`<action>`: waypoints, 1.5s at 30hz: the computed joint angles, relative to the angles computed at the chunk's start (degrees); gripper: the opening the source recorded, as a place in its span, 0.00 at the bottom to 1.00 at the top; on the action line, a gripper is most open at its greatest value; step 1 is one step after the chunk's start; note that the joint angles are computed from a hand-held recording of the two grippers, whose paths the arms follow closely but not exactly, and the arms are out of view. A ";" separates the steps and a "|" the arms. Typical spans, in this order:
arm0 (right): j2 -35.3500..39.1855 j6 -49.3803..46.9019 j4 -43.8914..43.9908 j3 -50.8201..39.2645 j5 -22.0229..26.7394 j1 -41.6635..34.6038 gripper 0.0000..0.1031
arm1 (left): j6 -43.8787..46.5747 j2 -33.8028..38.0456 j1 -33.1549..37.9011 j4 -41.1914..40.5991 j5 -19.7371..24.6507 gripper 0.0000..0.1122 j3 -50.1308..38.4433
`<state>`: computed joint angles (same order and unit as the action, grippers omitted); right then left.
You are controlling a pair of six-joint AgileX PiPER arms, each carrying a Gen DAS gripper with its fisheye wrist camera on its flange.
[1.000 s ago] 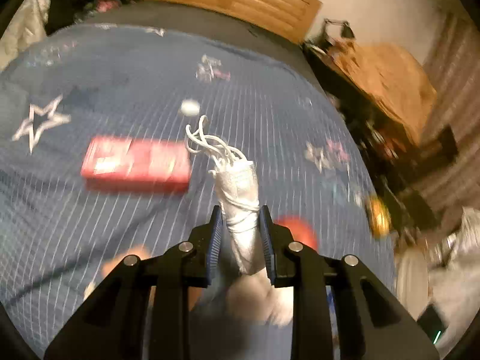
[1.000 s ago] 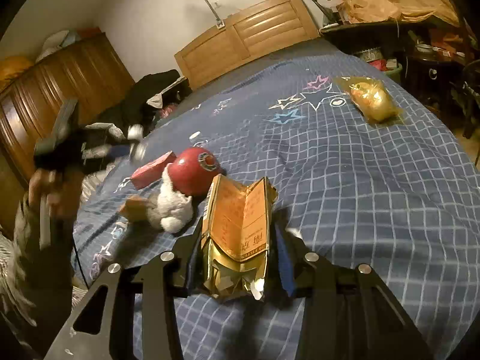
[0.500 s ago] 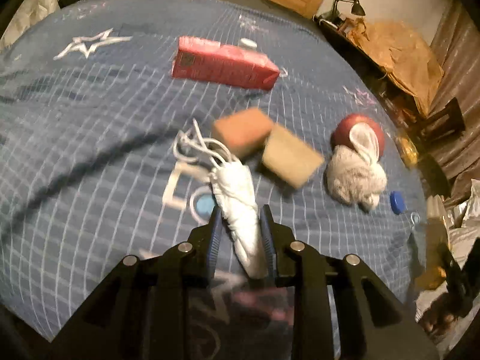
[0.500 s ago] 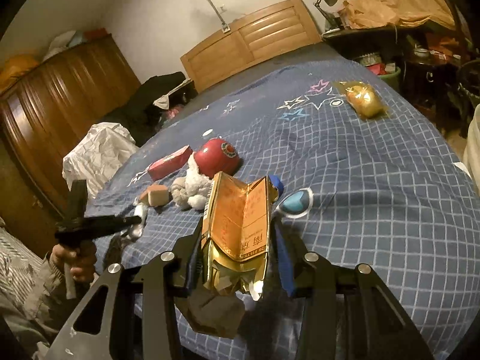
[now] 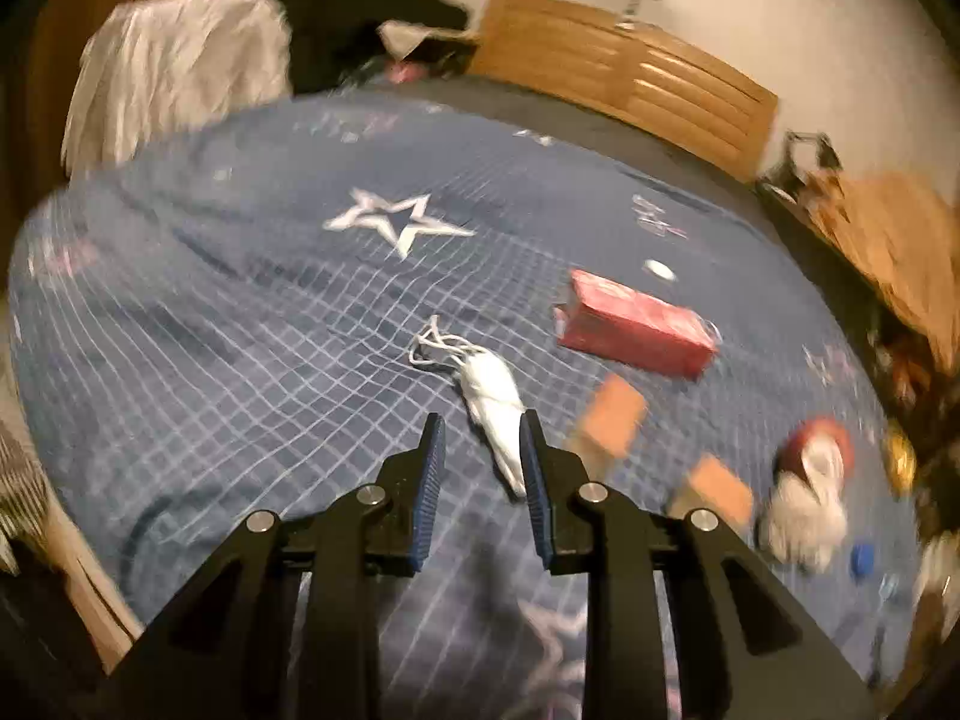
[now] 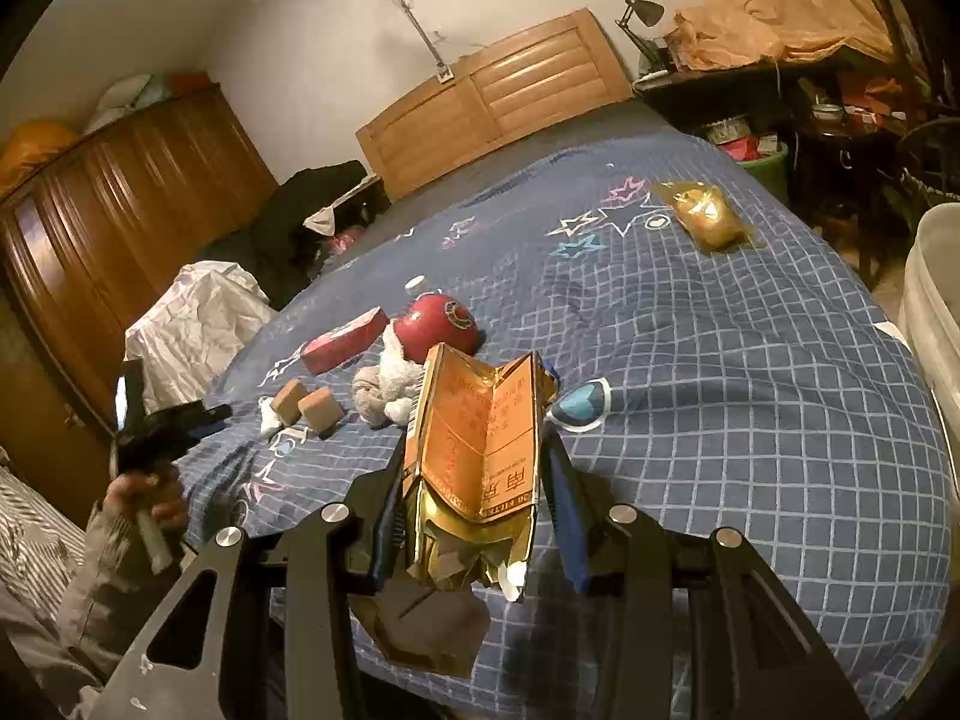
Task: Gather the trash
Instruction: 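Carry the white bag and gold wrapper over the white bucket with both tools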
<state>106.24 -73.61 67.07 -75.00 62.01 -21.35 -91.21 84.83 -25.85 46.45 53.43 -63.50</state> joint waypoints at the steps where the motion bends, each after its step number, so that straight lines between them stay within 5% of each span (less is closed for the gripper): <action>1: -0.35 -0.18 0.01 0.24 0.06 0.02 0.42 | -0.57 -0.21 -1.95 0.63 1.09 0.22 -0.03; 11: -8.02 -4.70 0.68 6.62 -0.54 -0.79 0.42 | -7.57 -1.42 -16.05 7.37 2.71 0.12 0.84; 16: -9.68 -6.33 1.23 8.26 0.65 -2.50 0.42 | -16.81 -7.34 -20.79 15.52 -1.52 0.09 8.22; 19: -9.59 -6.70 1.26 8.48 1.44 -3.06 0.42 | -18.20 -8.96 -22.16 16.32 1.14 0.09 9.92; 23: -9.36 -6.70 0.60 8.26 1.91 -3.32 0.42 | -16.19 -10.76 -19.02 14.86 -0.89 0.09 11.74; 27: -9.23 -6.48 -0.03 8.36 1.53 -3.10 0.42 | -9.37 -5.80 -8.29 9.96 -5.41 0.10 8.72; 31: -9.36 -5.99 -0.60 8.63 0.29 -2.43 0.42 | -2.74 -0.07 4.76 1.64 -13.13 0.35 4.80; 33: -9.22 -5.67 -1.01 8.61 -0.43 -1.92 0.42 | 4.77 2.96 11.20 -7.32 -19.77 0.35 2.83; 37: -8.68 -5.15 -1.69 8.52 -1.39 -0.70 0.42 | 11.57 10.32 15.77 -14.42 -18.30 0.36 -1.54; 40: -8.66 -5.40 -1.78 8.65 -1.81 -0.16 0.42 | 11.29 8.03 16.68 -13.58 -24.99 0.22 3.01; 43: -8.30 -5.21 -1.33 8.38 -1.90 -0.15 0.42 | 2.73 2.26 13.98 -6.48 -23.19 0.20 7.17; 45: -8.17 -5.45 -1.04 8.42 -1.96 -0.17 0.42 | -2.33 -1.49 8.53 -0.84 -16.04 0.20 7.90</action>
<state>98.06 -79.06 66.03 -66.58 60.05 -21.52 -93.54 83.34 -17.32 45.61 37.39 -55.60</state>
